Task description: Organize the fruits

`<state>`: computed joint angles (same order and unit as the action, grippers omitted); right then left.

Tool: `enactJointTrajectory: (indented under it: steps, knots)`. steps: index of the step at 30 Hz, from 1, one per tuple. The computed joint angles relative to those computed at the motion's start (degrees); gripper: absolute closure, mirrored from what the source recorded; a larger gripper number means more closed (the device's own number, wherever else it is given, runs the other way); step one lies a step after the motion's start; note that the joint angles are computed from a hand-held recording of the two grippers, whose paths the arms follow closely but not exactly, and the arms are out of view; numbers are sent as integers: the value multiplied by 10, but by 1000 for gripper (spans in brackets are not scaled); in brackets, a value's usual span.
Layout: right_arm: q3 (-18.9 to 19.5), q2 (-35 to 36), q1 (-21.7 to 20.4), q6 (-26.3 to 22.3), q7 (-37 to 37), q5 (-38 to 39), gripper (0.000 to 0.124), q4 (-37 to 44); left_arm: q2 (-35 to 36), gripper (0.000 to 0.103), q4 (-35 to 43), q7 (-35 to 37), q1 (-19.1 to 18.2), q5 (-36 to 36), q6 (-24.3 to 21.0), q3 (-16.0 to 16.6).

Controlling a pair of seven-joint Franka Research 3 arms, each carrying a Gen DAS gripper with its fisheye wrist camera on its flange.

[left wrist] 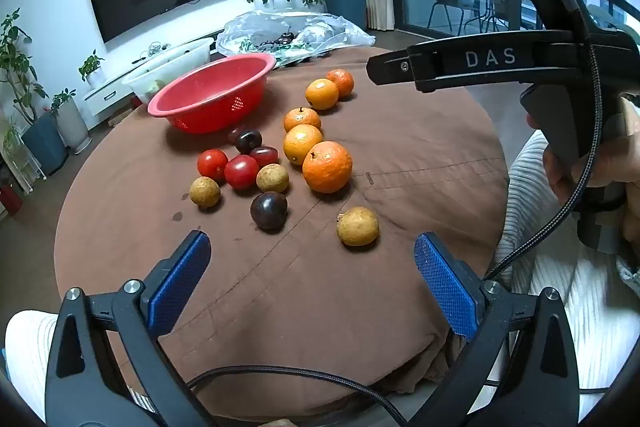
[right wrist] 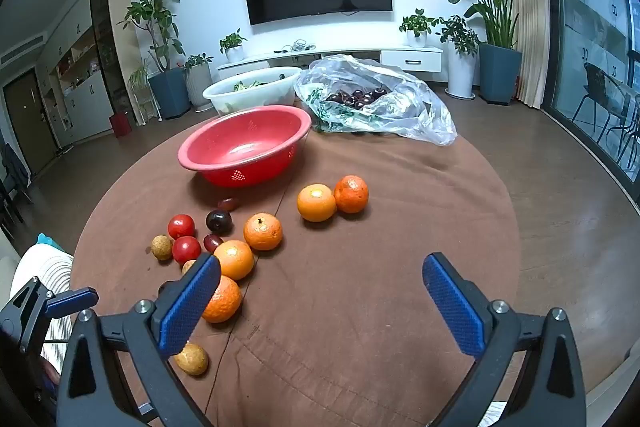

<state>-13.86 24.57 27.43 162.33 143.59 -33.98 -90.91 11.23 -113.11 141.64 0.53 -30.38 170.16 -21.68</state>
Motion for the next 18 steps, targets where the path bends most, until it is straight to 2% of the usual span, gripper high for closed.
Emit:
enactJointTrajectory:
  steps: [8, 18]
  knots:
    - [1, 1, 0, 1, -5, 9, 21, 0, -3, 0, -3, 10, 2, -15, 1, -2]
    - [-1, 2, 1, 1, -7, 11, 21, 1, 3, 0, 2, -7, -1, 3, 2, -1]
